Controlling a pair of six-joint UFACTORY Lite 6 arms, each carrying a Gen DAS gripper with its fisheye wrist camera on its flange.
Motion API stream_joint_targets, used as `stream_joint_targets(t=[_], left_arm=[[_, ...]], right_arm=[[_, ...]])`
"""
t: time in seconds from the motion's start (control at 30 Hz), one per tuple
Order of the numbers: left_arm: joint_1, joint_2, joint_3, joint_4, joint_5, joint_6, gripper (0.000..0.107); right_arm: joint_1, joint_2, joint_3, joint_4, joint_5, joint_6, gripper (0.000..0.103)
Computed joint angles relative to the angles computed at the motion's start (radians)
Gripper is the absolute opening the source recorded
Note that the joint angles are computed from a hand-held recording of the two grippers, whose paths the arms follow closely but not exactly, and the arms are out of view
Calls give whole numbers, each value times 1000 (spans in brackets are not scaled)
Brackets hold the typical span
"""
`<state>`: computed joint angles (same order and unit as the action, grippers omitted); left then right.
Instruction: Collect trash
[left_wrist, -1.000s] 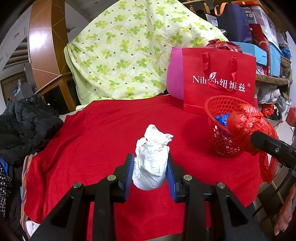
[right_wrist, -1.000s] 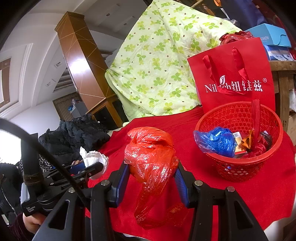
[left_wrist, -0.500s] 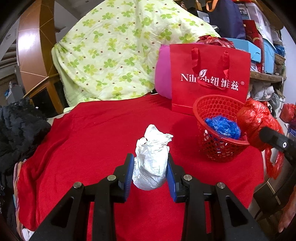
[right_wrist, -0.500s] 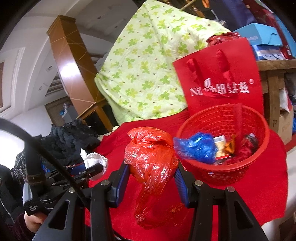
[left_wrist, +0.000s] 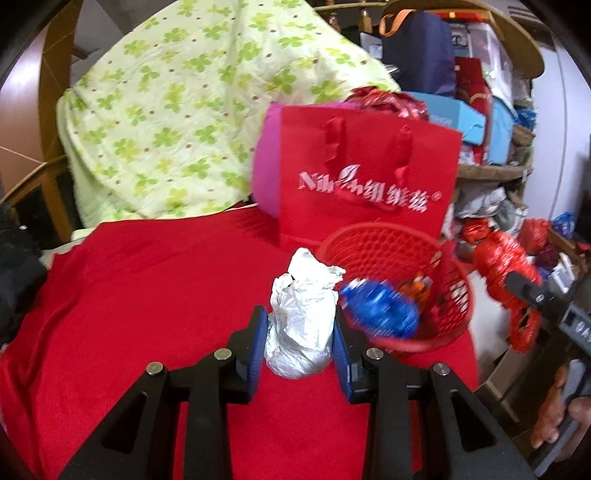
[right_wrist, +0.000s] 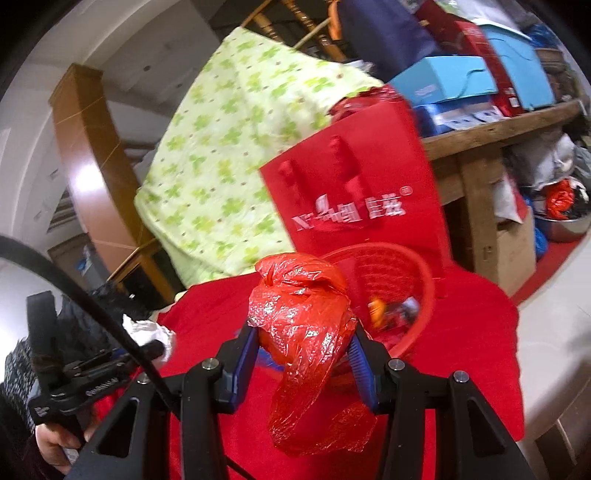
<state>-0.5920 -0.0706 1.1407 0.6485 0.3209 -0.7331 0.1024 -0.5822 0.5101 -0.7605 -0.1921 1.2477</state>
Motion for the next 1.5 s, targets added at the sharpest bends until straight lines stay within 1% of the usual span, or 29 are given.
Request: stream_joint_targets(t=[0.03,0.07,0.13,0.2,0.33,0.5,0.6,0.67,0.73,0.83,0.9,0.93,0.97,1.0,1.07,1.13,1.2,1.3,1.4,1.43,1.5], left_arm=[[-1,17,24,-44,-11,44,35],[3,46,63,-128,-31,130,35],[4,89,116,-227,-54,234,35],[-12,146,181,-215,-57,233,35],[-42,269,314,-225,-42,248,35],[-52,376,419,-288,-41,309,36],[-47,449,485,-400,-44,413,37],[-47,491,520,-431,-49,447,37],[-42,528,555,-515,-47,531,38],[-38,568,589,-582,-45,597,44],[-31,573,588,-648,-56,663,48],[-32,574,587,-642,-59,657,50],[-31,569,579,-630,-66,647,56],[-31,564,574,-621,-69,638,61],[-31,542,548,-557,-83,576,63],[-33,510,514,-479,-89,500,66],[-34,479,485,-413,-97,433,71],[-39,405,414,-289,-101,305,77],[-49,312,323,-140,-98,160,81],[-55,272,285,-61,-90,86,82],[-59,205,222,20,-81,6,85]], right_arm=[[-20,3,6,-59,-7,54,50],[-46,11,18,-124,-17,111,50],[-83,32,48,-204,-36,174,50],[-105,64,79,-235,-54,192,50],[-134,141,136,-228,-88,170,50],[-163,257,207,-178,-136,119,50],[-176,324,247,-175,-153,115,50],[-190,374,278,-187,-169,130,50],[-202,429,310,-189,-188,136,51],[-225,527,366,-216,-229,172,52],[-240,568,388,-243,-267,210,58],[-242,588,398,-241,-275,217,65],[-243,598,401,-233,-281,214,66],[-247,610,406,-233,-296,216,66],[-254,621,403,-221,-325,214,66],[-251,605,384,-191,-326,191,66],[-243,573,361,-175,-318,177,66],[-217,503,322,-168,-286,175,66],[-176,407,270,-162,-233,172,66],[-160,367,250,-165,-213,177,66],[-111,286,214,-148,-152,163,66]])
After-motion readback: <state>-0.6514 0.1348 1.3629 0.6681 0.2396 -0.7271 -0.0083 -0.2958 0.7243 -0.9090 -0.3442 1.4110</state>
